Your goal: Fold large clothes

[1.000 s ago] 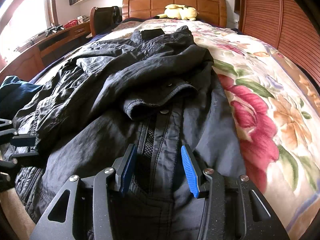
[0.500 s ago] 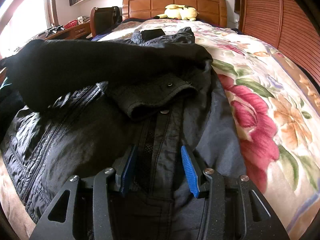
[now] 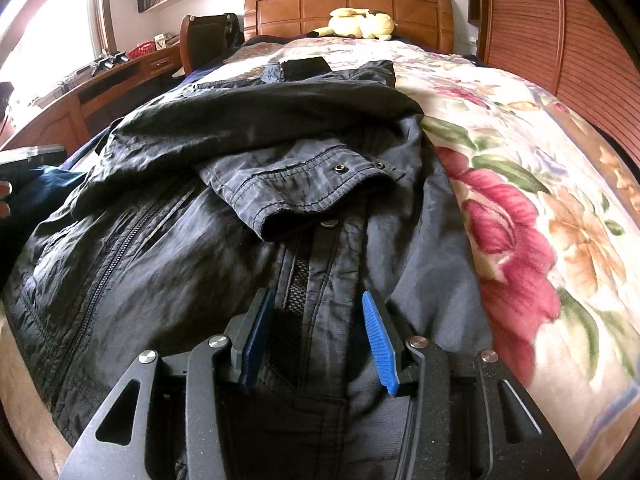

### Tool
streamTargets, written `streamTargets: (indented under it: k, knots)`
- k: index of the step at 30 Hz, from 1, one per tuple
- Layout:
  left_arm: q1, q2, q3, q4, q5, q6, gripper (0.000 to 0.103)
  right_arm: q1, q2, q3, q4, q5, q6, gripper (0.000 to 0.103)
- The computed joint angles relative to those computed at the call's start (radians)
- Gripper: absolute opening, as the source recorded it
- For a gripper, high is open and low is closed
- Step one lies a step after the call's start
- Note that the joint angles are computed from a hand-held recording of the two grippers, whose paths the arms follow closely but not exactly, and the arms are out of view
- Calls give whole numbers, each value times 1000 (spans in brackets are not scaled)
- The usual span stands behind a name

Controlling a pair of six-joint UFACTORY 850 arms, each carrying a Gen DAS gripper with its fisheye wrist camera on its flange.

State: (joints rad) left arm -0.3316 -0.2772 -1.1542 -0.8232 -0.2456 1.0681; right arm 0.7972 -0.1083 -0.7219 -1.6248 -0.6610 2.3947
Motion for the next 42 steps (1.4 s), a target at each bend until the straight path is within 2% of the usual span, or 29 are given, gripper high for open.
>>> streamTargets:
  k: [3,5,6,7,8,9,16,20,23,27,30,32,36,38,39,40,42]
  knots:
    - [20,56,80,-227,13,215,37,1,20,19,-31,-7,29,47]
    - [25,87,123,-287,21,281,37,6,53,45,-75,-9,71,47]
    - [29,107,150,-324,20,317,37,10,72,56,-83,-12,79,49]
    - [31,123,172,-347,21,339,37,22,92,68,-79,-32,79,56]
    - [32,137,192,-358,23,352,37,32,106,78,-71,-48,74,62]
    - [31,152,215,-366,35,365,37,41,123,88,-55,-60,54,64]
    - [39,236,351,-403,110,451,38,71,180,128,146,-121,-158,65]
    - [37,262,400,-343,162,416,38,86,204,148,229,-146,-232,65]
    - [40,260,418,-355,177,430,38,81,243,182,234,-108,-218,65]
    - [60,243,425,-553,150,609,38,66,281,212,221,-65,-187,65]
    - [53,237,425,-659,165,713,38,47,296,221,194,-1,-167,65]
    - [52,227,420,-651,165,703,38,52,305,223,172,40,-163,65]
    - [57,209,407,-657,151,690,38,59,253,188,185,87,-219,65]
    - [54,211,410,-719,156,758,38,62,242,184,193,85,-233,64]
    - [54,214,413,-777,156,822,38,59,244,187,175,92,-220,62]
    - [55,216,416,-796,151,849,37,55,252,193,147,112,-201,53]
    - [62,218,417,-734,124,807,31,63,253,195,137,102,-196,41]
